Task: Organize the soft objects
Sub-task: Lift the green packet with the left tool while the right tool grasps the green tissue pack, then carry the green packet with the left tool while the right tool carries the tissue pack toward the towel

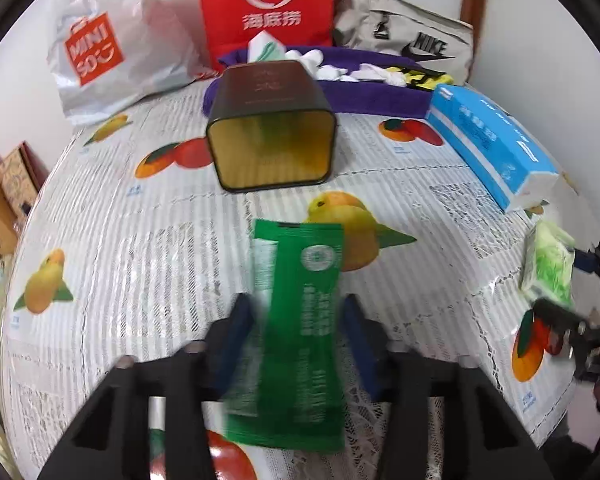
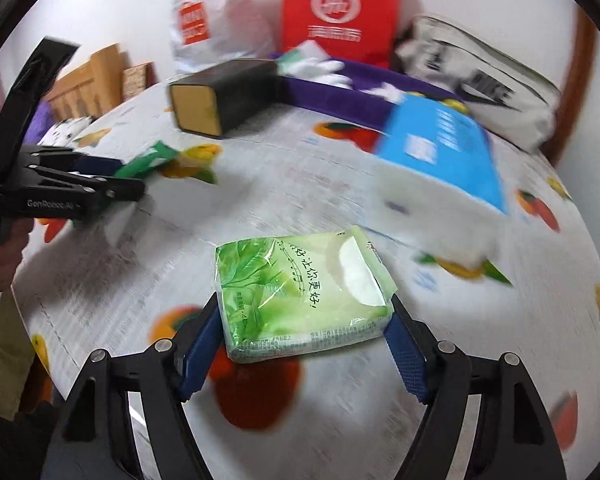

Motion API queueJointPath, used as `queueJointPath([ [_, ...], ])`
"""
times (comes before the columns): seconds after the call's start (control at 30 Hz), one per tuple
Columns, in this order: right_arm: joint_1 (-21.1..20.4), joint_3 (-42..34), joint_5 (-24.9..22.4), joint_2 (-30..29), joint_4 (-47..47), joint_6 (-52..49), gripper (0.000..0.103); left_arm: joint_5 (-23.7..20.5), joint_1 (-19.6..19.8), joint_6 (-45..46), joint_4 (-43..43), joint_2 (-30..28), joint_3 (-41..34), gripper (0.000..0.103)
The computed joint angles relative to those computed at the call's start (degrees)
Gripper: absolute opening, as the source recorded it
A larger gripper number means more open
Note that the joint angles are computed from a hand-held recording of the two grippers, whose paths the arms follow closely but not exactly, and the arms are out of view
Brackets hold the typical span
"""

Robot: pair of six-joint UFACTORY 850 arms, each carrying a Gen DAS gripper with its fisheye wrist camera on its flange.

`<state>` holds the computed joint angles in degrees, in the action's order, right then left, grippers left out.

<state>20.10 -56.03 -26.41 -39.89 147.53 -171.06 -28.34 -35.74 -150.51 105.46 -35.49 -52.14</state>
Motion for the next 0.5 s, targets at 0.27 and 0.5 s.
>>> queueJointPath([
  [0.27, -1.9, -1.5, 0.8, -0.8, -2.0, 4.4, 0.076, 0.8, 0.2, -4.8, 2.7, 0.7, 0.3, 0.028],
  [0.5, -2.4, -2.6, 1.6, 0.1, -12.9, 14.7, 0.076, 3.1, 1.5, -11.9, 7.8, 2.5, 1.6, 0.027],
])
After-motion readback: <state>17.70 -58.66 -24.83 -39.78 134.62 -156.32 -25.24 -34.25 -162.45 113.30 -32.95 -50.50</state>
